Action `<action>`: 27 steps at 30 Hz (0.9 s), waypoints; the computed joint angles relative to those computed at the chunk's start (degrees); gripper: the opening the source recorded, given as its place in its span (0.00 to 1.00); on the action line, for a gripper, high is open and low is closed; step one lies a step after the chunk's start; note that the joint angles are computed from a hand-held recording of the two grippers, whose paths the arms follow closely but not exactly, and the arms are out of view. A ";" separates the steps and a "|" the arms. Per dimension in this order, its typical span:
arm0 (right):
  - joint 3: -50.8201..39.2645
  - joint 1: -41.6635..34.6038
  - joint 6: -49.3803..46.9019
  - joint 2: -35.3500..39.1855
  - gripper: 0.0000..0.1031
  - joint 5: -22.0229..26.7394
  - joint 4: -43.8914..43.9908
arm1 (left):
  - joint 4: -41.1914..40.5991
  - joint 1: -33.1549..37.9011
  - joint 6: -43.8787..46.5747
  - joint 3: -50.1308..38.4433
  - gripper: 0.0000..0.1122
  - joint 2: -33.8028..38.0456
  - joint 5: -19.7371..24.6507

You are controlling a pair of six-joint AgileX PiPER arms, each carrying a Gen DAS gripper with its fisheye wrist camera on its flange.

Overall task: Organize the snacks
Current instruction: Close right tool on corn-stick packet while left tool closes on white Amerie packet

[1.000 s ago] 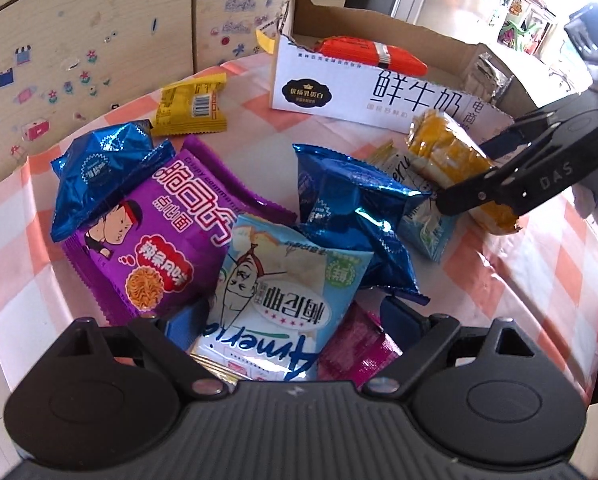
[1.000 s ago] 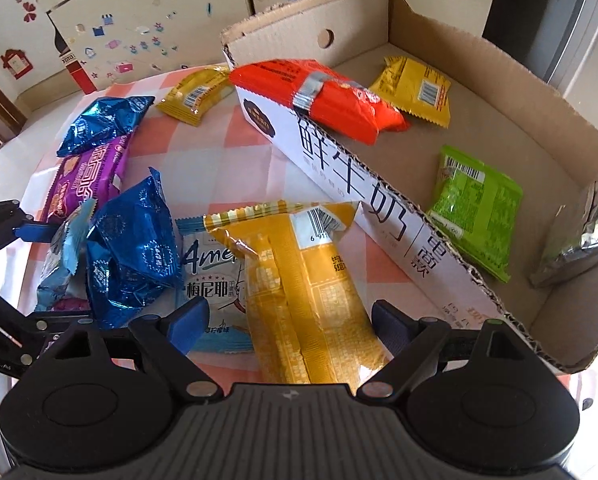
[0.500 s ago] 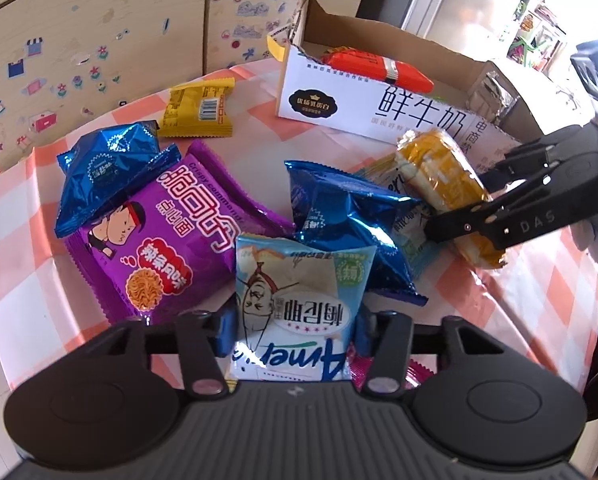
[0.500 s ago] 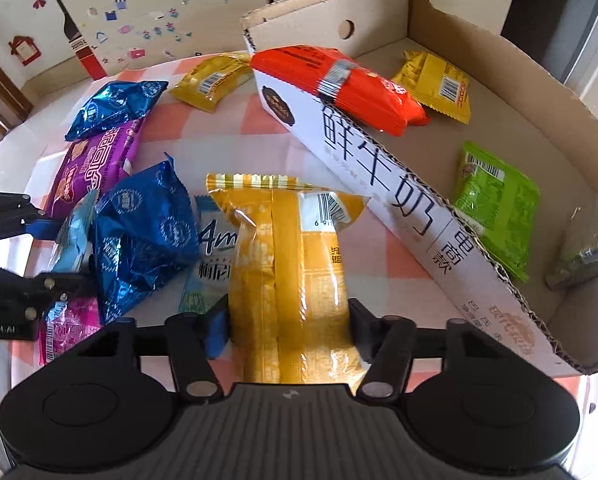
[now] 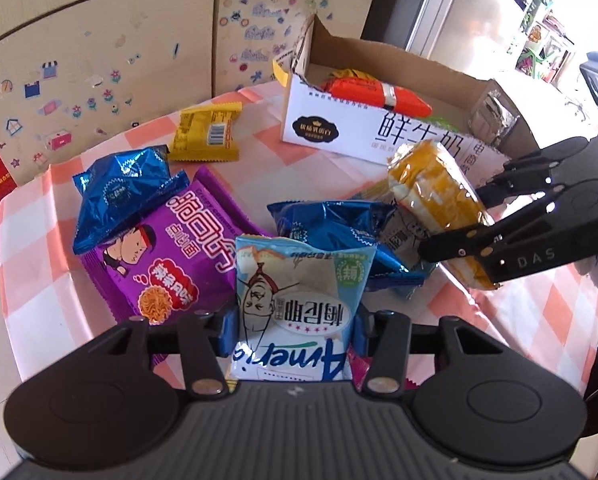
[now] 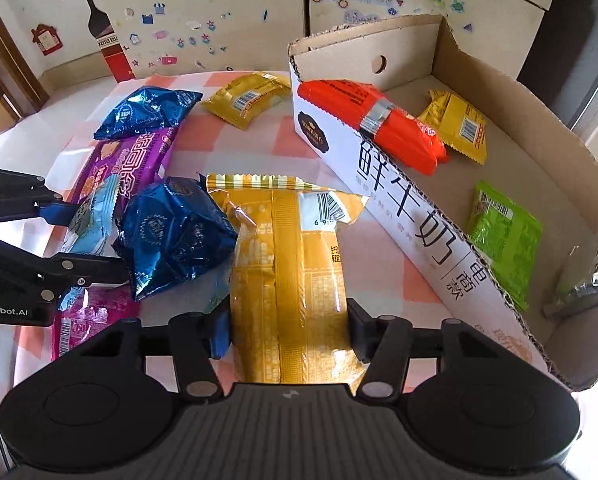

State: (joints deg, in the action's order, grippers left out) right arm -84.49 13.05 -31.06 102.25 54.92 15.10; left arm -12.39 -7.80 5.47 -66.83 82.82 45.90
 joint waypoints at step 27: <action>0.74 -2.01 -3.07 -4.10 0.60 -2.49 6.26 | 7.27 -2.10 -12.18 -4.72 0.45 -0.39 -5.80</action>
State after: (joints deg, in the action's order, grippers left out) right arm -83.76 11.04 -34.13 98.15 52.43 21.36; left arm -5.12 -9.90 -6.71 -71.54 82.43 40.09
